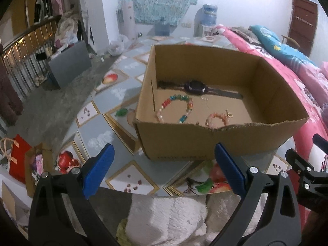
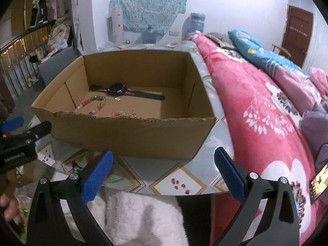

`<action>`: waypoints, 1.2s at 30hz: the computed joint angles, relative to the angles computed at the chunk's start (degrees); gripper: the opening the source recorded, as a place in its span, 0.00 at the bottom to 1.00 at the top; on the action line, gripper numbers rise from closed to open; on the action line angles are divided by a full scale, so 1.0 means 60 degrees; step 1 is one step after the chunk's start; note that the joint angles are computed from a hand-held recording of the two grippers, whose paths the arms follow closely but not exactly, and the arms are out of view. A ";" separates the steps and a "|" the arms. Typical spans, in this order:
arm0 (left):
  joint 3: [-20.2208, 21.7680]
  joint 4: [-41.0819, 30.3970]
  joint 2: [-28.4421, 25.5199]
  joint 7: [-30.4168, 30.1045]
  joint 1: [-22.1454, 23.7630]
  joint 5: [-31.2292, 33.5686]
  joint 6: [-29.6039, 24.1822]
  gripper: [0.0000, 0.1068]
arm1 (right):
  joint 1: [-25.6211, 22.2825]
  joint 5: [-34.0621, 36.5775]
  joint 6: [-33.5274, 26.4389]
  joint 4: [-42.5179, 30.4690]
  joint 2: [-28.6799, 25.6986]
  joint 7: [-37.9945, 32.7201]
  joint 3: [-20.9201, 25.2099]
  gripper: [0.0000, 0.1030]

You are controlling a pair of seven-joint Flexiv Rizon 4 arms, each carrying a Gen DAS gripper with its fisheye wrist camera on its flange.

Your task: Organize jewelry

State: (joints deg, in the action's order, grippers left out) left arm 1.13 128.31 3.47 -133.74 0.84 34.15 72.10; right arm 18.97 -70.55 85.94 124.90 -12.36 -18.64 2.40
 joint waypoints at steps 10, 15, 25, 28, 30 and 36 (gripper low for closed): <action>0.0001 -0.0319 -0.0289 -0.0042 -0.0248 -0.0383 -0.0980 0.89 | 0.0464 0.4254 -0.0997 -0.0352 -0.0417 -0.2871 0.0752 0.94; 0.0017 -0.0430 -0.0354 -0.0071 -0.0367 -0.0529 -0.1225 0.89 | 0.0715 0.5007 -0.1116 -0.0467 -0.0448 -0.3360 0.0641 0.94; 0.0039 -0.0569 -0.0383 -0.0219 -0.0492 -0.0479 -0.1426 0.89 | 0.0913 0.5999 -0.1290 -0.0645 -0.0524 -0.3979 0.0610 0.94; 0.0045 -0.0574 -0.0381 -0.0184 -0.0505 -0.0526 -0.1470 0.89 | 0.0941 0.6082 -0.1293 -0.0646 -0.0519 -0.4038 0.0598 0.94; 0.0034 -0.0588 -0.0365 -0.0150 -0.0519 -0.0546 -0.1516 0.89 | 0.0957 0.6109 -0.1277 -0.0636 -0.0519 -0.4060 0.0583 0.94; 0.0006 -0.0639 -0.0381 -0.0194 -0.0547 -0.0525 -0.1591 0.89 | 0.0997 0.6211 -0.1299 -0.0687 -0.0550 -0.4134 0.0601 0.94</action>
